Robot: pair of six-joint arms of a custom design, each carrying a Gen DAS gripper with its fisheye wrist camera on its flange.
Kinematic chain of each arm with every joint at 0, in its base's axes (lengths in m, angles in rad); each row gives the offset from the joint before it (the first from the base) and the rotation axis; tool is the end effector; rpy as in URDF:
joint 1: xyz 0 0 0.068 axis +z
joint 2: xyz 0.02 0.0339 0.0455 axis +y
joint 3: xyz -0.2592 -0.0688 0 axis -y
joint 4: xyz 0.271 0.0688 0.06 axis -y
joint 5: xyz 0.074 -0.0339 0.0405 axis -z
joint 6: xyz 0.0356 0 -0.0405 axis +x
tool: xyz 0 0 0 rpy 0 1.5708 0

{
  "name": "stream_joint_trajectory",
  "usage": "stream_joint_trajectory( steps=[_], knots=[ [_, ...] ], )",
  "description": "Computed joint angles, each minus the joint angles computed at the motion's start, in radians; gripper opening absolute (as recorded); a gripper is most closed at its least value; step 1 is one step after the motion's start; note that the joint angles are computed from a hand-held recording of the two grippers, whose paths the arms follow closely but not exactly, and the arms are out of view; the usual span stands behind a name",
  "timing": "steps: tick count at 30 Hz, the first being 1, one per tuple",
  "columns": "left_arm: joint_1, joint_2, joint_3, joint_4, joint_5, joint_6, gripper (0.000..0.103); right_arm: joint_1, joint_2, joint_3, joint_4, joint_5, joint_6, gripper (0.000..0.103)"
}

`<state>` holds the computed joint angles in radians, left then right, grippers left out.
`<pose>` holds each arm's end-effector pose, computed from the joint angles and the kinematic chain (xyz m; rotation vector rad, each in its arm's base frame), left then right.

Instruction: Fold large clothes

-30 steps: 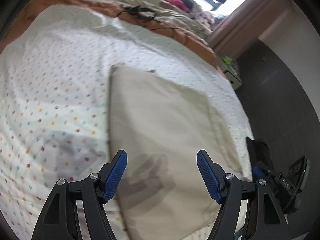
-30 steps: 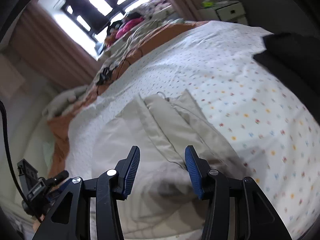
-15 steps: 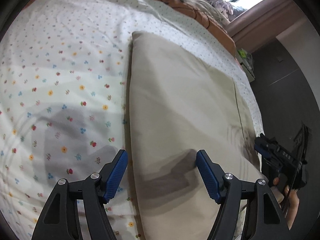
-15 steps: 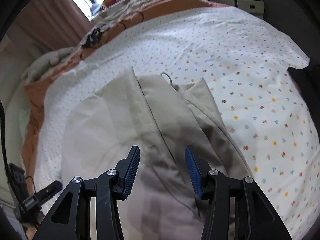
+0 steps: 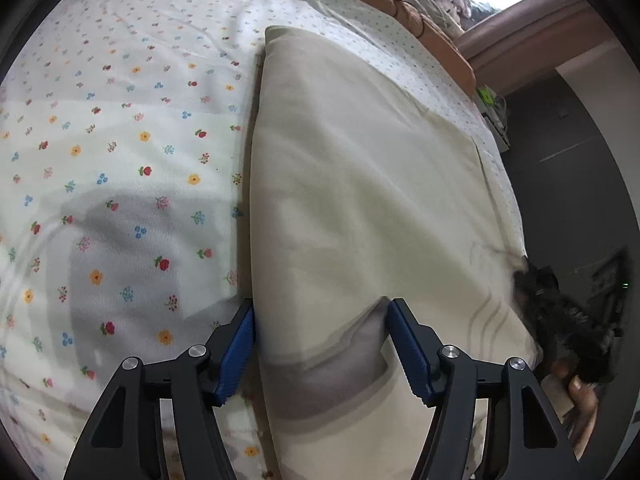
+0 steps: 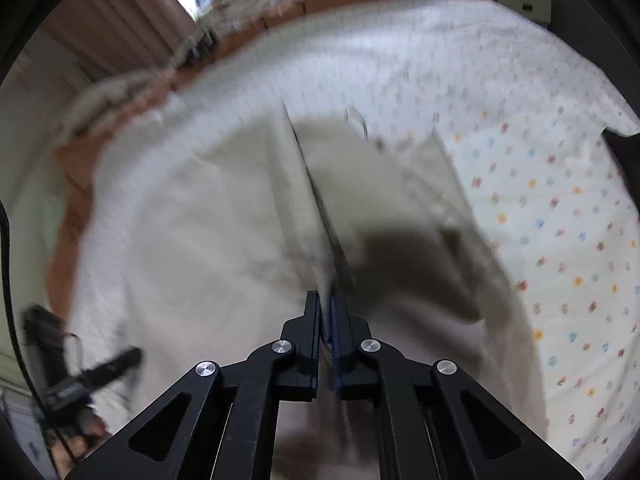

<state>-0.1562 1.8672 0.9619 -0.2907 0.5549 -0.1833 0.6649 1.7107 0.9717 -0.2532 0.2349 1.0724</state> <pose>0.3412 -0.0727 0.0883 0.1110 2.7455 -0.8581 0.2855 0.2133 0.1410 0.6077 2.4954 0.3877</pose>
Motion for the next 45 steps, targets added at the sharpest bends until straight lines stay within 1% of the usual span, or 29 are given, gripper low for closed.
stream_joint_trajectory(
  steps=[4, 7, 11, 13, 15, 18, 22, 25, 27, 29, 31, 32, 33, 34, 35, 36, 37, 40, 45],
  knots=[
    [0.009, -0.062, -0.033, -0.005, 0.015, 0.031, 0.067, 0.052, -0.138, -0.078, -0.012, 0.119, 0.034, 0.003],
    [0.018, -0.1, -0.056, 0.003, 0.046, 0.046, 0.067, 0.074, -0.196, -0.148, -0.013, 0.152, 0.09, 0.003],
    [0.013, -0.115, -0.067, -0.004, 0.05, 0.064, 0.067, 0.08, -0.263, -0.223, -0.012, 0.171, 0.146, 0.002],
    [-0.004, -0.1, -0.057, -0.004, 0.042, 0.064, 0.059, 0.086, -0.283, -0.235, -0.043, 0.2, 0.163, 0.002],
    [-0.017, -0.076, -0.046, -0.012, 0.043, 0.066, 0.054, 0.09, -0.291, -0.239, -0.073, 0.221, 0.179, 0.002],
    [-0.03, -0.046, -0.029, -0.012, 0.056, 0.058, 0.052, 0.07, -0.336, -0.286, -0.064, 0.206, 0.198, 0.002],
    [-0.043, -0.044, -0.03, -0.008, 0.054, 0.061, 0.052, 0.071, -0.334, -0.299, -0.076, 0.203, 0.227, 0.002],
    [-0.052, -0.057, -0.03, -0.016, 0.06, 0.067, 0.048, 0.092, -0.359, -0.302, -0.128, 0.248, 0.283, 0.002],
    [-0.067, -0.063, -0.02, -0.026, 0.034, 0.071, 0.047, 0.103, -0.36, -0.287, -0.167, 0.261, 0.286, 0.002],
    [-0.073, -0.052, -0.014, -0.022, 0.032, 0.077, 0.045, 0.092, -0.337, -0.289, -0.168, 0.23, 0.285, 0.002],
    [-0.067, -0.05, -0.017, -0.02, 0.029, 0.073, 0.043, 0.064, -0.324, -0.321, -0.139, 0.173, 0.306, 0.003],
    [-0.066, -0.051, -0.019, -0.019, 0.024, 0.076, 0.042, 0.054, -0.318, -0.326, -0.143, 0.149, 0.313, 0.003],
    [-0.066, -0.053, -0.018, -0.021, 0.019, 0.079, 0.042, 0.056, -0.321, -0.326, -0.162, 0.148, 0.328, 0.007],
    [-0.064, -0.052, -0.018, -0.023, 0.019, 0.082, 0.042, 0.066, -0.339, -0.335, -0.177, 0.158, 0.346, 0.02],
    [-0.061, -0.051, -0.017, -0.026, 0.021, 0.081, 0.042, 0.083, -0.364, -0.349, -0.19, 0.172, 0.365, 0.028],
    [-0.057, -0.047, -0.014, -0.028, 0.026, 0.08, 0.042, 0.106, -0.4, -0.372, -0.187, 0.188, 0.387, 0.046],
    [-0.057, -0.047, -0.015, -0.028, 0.027, 0.077, 0.042, 0.124, -0.428, -0.397, -0.167, 0.196, 0.398, 0.056],
    [-0.066, -0.055, -0.023, -0.019, 0.016, 0.072, 0.042, 0.155, -0.453, -0.421, -0.131, 0.188, 0.396, 0.056],
    [-0.069, -0.061, -0.032, -0.015, 0.015, 0.069, 0.042, 0.142, -0.365, -0.382, -0.112, 0.155, 0.352, 0.056]
  ],
)
